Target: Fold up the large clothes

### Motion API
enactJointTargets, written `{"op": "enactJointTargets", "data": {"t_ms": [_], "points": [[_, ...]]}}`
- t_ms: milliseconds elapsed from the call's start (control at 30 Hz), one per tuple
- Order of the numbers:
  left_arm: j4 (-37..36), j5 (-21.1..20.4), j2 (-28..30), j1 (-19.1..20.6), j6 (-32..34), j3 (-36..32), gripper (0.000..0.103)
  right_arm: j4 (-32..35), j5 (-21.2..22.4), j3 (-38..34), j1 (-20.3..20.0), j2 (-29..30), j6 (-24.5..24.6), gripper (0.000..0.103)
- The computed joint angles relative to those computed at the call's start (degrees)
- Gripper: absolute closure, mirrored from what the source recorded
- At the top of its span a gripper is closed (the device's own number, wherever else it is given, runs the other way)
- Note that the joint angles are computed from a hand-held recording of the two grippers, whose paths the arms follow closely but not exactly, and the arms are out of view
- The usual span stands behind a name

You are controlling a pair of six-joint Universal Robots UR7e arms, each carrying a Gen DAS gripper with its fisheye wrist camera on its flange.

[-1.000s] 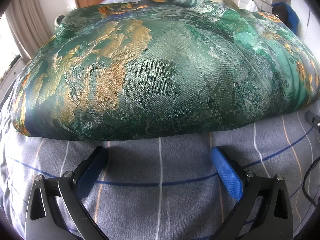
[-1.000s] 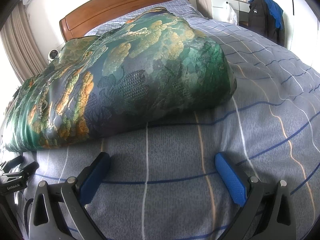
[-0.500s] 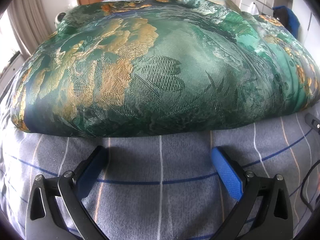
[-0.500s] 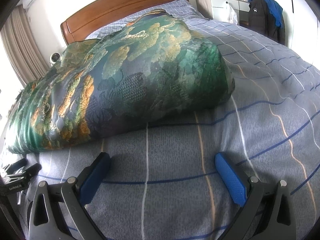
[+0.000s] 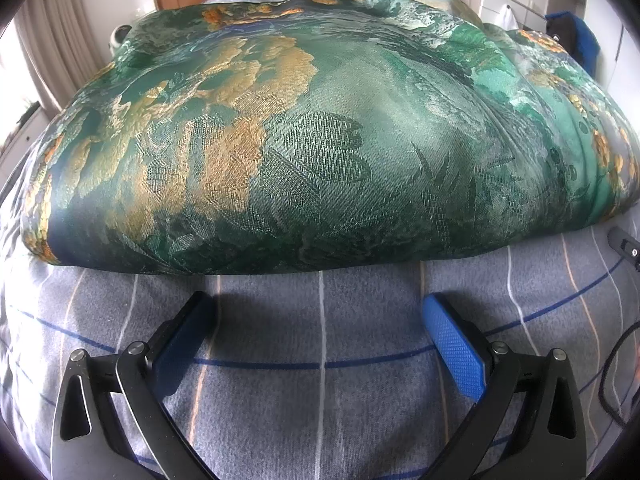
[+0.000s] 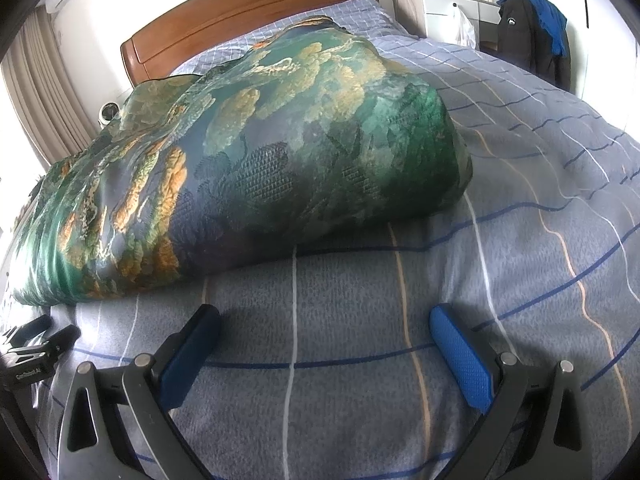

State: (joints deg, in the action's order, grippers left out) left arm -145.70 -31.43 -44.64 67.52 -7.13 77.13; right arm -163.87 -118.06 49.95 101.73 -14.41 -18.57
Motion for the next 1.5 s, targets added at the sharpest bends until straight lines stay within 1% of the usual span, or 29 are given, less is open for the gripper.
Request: {"op": "enactJointTargets", "data": {"t_ms": [333, 500, 833, 1133, 1233, 1500], "points": [[-0.2, 0.1, 0.0, 0.0, 0.1, 0.2, 0.0, 1.6, -1.2, -3.1, 0.3, 1.8, -0.3, 0.0], [-0.3, 0.0, 0.0, 0.0, 0.1, 0.2, 0.0, 1.2, -1.5, -3.2, 0.4, 2.1, -0.4, 0.0], [-0.5, 0.1, -0.1, 0.0, 0.1, 0.5, 0.0, 0.7, -3.4, -3.3, 1.1, 2.8, -1.0, 0.0], [-0.7, 0.2, -0.1, 0.0, 0.2, 0.6, 0.0, 0.1, -3.0, -2.8, 1.1, 2.7, -0.9, 0.0], [-2.2, -0.1, -0.4, 0.7, 1.4, 1.4, 0.0, -0.8, -2.5, -1.7, 1.0, 2.1, -1.0, 0.0], [-3.1, -0.2, -0.4, 0.7, 1.7, 1.8, 0.0, -1.9, -1.7, 0.3, 0.7, 0.9, -0.8, 0.0]]}}
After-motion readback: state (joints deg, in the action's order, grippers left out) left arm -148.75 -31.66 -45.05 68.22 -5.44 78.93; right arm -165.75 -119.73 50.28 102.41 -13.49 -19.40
